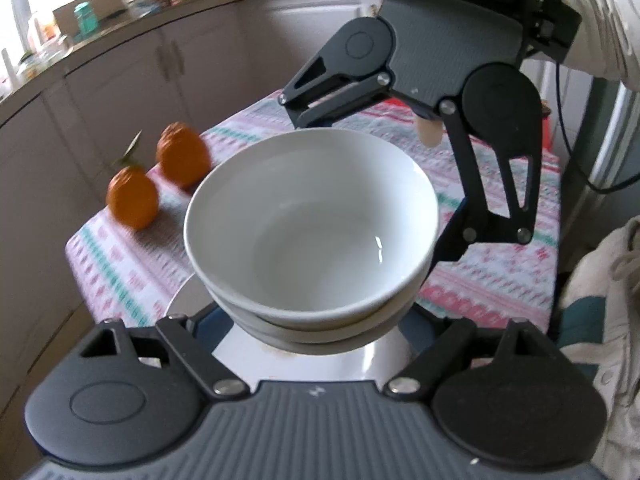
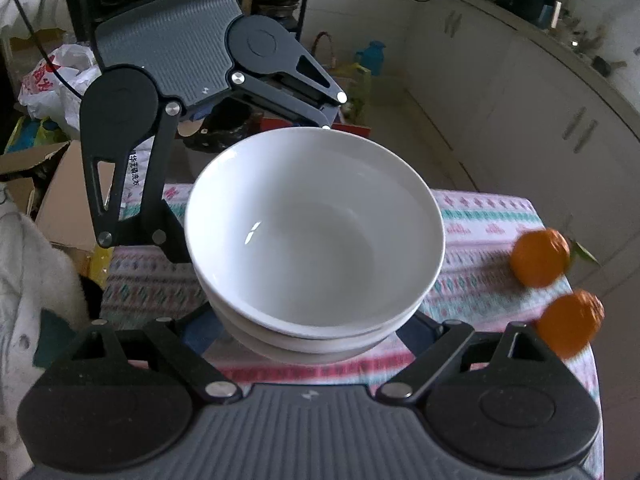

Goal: Organize plates and bowls
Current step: 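Lift the plate and bowl stack with both grippers and carry it across the table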

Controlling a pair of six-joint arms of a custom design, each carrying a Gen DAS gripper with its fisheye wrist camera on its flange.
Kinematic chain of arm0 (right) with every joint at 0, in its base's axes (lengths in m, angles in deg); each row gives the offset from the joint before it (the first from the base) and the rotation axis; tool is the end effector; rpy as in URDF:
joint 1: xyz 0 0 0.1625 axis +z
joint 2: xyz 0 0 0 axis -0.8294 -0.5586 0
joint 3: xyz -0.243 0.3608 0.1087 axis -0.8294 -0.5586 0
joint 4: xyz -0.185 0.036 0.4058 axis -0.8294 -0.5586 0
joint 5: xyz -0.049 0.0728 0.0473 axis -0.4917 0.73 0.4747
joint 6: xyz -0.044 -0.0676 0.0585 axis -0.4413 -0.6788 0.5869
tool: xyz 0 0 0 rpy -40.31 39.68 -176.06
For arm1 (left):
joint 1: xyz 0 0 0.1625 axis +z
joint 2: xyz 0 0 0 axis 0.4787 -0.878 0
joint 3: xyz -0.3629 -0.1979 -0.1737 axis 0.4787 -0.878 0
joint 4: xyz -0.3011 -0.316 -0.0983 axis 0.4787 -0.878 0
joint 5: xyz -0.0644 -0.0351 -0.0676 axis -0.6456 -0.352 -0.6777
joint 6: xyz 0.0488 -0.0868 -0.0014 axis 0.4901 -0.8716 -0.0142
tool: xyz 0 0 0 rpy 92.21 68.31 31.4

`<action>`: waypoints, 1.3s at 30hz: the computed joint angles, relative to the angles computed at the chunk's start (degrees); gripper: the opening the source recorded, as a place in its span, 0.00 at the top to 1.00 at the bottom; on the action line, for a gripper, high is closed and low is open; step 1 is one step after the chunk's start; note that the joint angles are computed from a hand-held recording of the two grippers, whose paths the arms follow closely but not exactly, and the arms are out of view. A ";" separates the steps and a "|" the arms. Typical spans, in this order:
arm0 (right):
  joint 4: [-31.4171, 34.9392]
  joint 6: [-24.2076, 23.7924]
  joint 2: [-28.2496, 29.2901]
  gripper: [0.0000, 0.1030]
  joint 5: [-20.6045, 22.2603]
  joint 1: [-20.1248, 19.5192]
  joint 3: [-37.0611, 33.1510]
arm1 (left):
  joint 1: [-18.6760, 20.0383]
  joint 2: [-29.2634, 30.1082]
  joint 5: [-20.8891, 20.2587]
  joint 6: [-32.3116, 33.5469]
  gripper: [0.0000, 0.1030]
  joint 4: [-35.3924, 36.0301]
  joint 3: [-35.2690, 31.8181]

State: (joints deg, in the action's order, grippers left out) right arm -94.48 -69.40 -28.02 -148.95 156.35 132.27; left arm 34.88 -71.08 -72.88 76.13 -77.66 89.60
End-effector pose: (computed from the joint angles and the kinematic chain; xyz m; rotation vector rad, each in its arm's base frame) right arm 0.2487 -0.7865 0.1753 1.7275 -2.0977 0.1743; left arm -0.2062 -0.7733 0.2085 1.7790 2.1457 -0.2941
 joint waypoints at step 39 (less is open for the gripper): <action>3.87 4.25 5.53 0.08 0.92 -0.90 -6.99 | 3.69 2.90 -1.43 -2.37 0.14 2.94 -5.58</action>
State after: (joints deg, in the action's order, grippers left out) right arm -90.61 -65.16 -22.49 -148.03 155.44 125.28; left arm 38.57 -68.18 -74.32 73.76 -74.73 84.02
